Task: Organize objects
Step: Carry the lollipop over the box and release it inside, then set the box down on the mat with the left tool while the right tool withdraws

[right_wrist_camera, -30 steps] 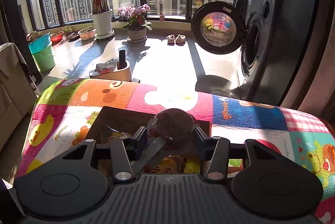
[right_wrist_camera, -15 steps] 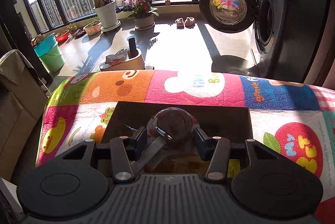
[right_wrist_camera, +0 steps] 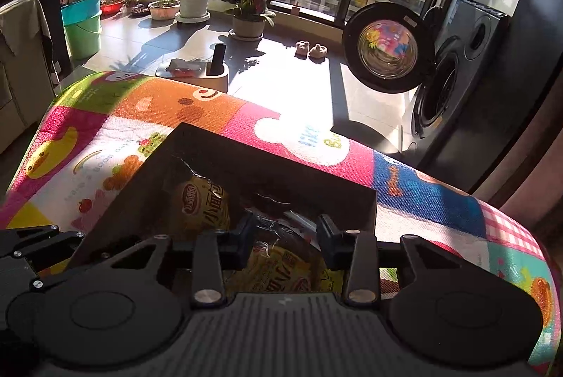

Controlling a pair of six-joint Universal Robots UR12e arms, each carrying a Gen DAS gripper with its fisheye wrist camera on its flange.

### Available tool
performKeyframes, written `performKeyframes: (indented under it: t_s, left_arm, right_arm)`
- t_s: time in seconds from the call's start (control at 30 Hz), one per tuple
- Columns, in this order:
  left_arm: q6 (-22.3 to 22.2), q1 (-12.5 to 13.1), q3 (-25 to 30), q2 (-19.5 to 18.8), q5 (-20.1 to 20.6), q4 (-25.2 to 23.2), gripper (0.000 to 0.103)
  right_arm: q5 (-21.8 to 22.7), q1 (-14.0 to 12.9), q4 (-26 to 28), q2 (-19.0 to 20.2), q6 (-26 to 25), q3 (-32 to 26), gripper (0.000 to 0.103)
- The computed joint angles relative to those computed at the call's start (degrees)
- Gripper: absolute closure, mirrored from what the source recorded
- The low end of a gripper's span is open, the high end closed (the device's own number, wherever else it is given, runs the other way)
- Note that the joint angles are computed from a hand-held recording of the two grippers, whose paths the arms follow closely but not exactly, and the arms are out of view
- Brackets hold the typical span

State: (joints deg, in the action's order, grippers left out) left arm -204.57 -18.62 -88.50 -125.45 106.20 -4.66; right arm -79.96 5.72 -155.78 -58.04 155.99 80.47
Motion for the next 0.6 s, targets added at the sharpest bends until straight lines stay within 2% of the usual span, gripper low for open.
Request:
performKeyframes:
  t_s: [0.17, 0.33, 0.43, 0.47, 0.5, 0.6]
  left_arm:
    - [0.0, 0.0, 0.0, 0.0, 0.0, 0.0, 0.089]
    - [0.0, 0.0, 0.0, 0.0, 0.0, 0.0, 0.089]
    - [0.0, 0.0, 0.0, 0.0, 0.1, 0.0, 0.089]
    - [0.0, 0.0, 0.0, 0.0, 0.0, 0.0, 0.089]
    - [-0.1, 0.0, -0.1, 0.0, -0.1, 0.1, 0.089]
    - [-0.5, -0.1, 0.3, -0.1, -0.1, -0.1, 0.089]
  right_arm:
    - [1.5, 0.0, 0.7, -0.2, 0.3, 0.0, 0.065]
    - [0.9, -0.3, 3.3, -0.7, 0.0, 0.8, 0.058]
    - [-3.1, -0.2, -0.7, -0.7, -1.4, 2.5, 0.056]
    - [-3.2, -0.4, -1.2, -0.8, -1.5, 2.7, 0.055]
    - [-2.8, -0.7, -1.1, -0.8, -0.9, 2.7, 0.051]
    - [0.0, -1.7, 0.1, -1.4, 1.5, 3.2, 0.051]
